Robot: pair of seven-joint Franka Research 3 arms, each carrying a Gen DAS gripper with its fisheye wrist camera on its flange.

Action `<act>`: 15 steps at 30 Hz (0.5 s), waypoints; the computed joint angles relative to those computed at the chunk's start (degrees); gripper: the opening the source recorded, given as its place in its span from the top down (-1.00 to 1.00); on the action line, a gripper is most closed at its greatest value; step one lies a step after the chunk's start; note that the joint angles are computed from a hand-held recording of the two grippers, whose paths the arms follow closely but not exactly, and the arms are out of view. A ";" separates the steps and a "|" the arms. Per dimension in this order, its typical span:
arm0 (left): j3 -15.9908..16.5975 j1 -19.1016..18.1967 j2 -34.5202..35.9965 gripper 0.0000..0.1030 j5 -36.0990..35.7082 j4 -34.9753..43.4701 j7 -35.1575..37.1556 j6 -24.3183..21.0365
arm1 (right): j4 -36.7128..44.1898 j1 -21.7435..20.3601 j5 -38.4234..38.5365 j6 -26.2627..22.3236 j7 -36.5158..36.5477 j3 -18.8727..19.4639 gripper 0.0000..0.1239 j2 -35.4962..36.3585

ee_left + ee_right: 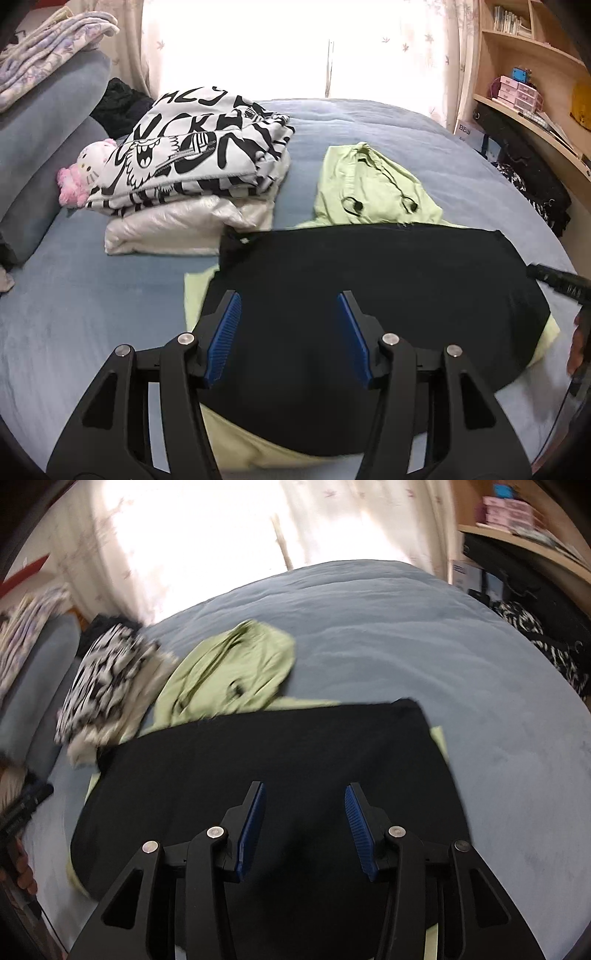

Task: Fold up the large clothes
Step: 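Lay the folded black body flat and open both tools, then move both open tools to the green hood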

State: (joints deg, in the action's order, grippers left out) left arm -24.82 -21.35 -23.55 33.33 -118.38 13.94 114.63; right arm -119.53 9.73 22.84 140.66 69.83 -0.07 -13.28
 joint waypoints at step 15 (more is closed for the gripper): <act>-0.37 -4.30 10.16 0.01 0.13 1.27 -10.94 -1.71 | -17.42 3.96 -0.05 -3.04 2.94 2.78 0.27 -14.32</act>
